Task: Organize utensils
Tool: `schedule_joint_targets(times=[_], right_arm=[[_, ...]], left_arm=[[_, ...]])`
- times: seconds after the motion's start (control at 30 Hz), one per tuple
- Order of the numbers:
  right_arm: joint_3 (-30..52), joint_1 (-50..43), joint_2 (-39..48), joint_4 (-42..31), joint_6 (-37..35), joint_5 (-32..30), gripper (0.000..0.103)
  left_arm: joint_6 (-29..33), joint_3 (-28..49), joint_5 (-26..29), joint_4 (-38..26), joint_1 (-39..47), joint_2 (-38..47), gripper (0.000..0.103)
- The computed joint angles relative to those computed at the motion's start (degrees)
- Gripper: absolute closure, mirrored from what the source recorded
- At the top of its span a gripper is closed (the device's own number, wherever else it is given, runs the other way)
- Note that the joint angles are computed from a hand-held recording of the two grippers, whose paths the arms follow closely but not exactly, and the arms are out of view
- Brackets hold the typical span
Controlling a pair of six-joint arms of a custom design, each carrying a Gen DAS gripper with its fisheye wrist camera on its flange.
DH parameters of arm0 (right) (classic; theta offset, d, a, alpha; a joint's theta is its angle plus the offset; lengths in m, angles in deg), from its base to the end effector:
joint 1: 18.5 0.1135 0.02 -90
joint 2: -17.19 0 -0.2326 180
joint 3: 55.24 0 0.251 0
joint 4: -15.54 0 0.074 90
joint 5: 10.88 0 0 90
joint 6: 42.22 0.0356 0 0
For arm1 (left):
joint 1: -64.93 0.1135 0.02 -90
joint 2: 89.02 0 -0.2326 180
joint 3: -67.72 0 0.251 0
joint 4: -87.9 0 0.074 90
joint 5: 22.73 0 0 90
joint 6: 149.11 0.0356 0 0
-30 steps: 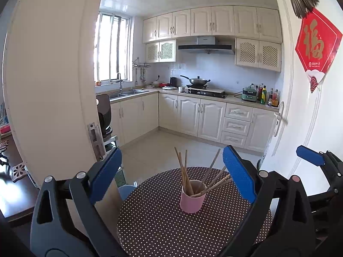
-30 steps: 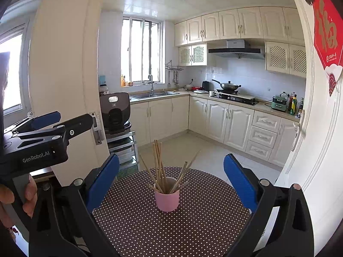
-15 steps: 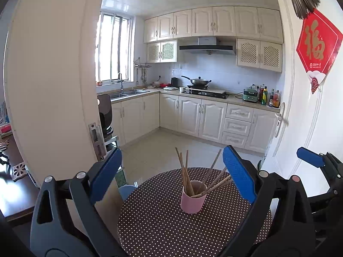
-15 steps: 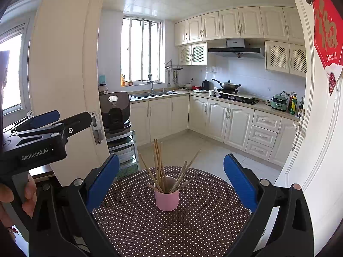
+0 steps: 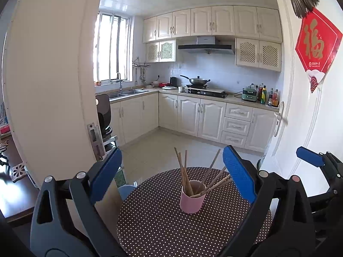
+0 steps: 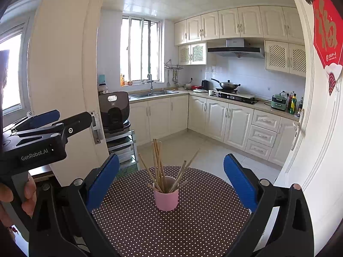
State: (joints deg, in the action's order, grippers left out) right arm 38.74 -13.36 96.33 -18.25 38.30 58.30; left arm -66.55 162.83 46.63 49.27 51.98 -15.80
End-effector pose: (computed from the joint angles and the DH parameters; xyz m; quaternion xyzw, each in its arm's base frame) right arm 0.3178 0.0413 0.3714 -0.2060 0.7806 0.1253 0.5767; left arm 0.2840 -0.0524 0.3989 -0.0688 0.7937 0.0376 0.6032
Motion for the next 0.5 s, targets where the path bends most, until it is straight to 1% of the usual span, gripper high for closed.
schedule_joint_targets(times=[0.5], right_arm=[[0.7, -0.6, 0.4, -0.4, -0.1, -0.1, 0.009]], left_arm=[[0.6, 0.3, -0.8, 0.3, -0.8, 0.6, 0.01]])
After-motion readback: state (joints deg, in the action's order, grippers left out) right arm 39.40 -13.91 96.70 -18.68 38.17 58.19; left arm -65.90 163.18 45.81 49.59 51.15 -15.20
